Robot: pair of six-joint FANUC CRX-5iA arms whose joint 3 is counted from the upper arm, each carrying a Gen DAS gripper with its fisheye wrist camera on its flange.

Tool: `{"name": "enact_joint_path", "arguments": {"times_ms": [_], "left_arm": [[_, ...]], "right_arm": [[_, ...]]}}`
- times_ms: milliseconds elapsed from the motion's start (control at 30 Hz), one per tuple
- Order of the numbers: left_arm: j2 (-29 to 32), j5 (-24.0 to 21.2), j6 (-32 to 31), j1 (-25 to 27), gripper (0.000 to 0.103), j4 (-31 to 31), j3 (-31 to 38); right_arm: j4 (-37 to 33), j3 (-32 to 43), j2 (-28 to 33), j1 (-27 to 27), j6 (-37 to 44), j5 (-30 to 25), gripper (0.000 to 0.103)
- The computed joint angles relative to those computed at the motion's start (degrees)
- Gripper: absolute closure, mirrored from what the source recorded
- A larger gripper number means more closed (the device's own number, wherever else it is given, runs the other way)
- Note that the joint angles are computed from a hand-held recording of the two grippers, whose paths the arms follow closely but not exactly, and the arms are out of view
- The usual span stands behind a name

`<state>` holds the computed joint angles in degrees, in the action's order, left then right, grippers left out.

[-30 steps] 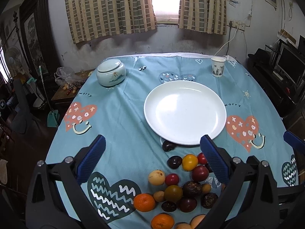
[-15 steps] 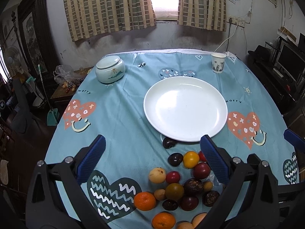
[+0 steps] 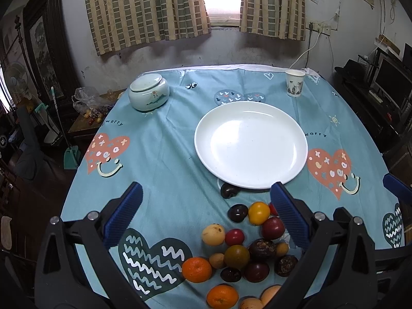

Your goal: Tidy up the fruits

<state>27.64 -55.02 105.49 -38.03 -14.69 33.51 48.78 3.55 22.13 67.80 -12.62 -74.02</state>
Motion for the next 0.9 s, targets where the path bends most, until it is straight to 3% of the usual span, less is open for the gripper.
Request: {"name": "enact_joint_path", "arguments": {"times_ms": [400,500,667,900], "left_arm": [[-0.52,0.39,-0.96,0.17,0.002,0.49,-1.25],[-2.24,2.76,-5.61,1.71,0.002,4.36,-4.87],[-8.74,10.29,-17.64,5.68,0.002,12.98,-17.93],[-14.15,9.34,-30.79,9.68,0.002,22.85,-32.34]], "right_arm": [[-0.22,0.01,0.33,0.13,-0.53,0.32,0.001],[0.09,-1.80,-0.55,0.48,-1.76,1.56,0.001],[2.50,-12.64,-7.33,1.73,-7.39,11.20,0.001],[-5.39,-21.46,-11.97,4.70,-5.46,24.72,0.001]]}}
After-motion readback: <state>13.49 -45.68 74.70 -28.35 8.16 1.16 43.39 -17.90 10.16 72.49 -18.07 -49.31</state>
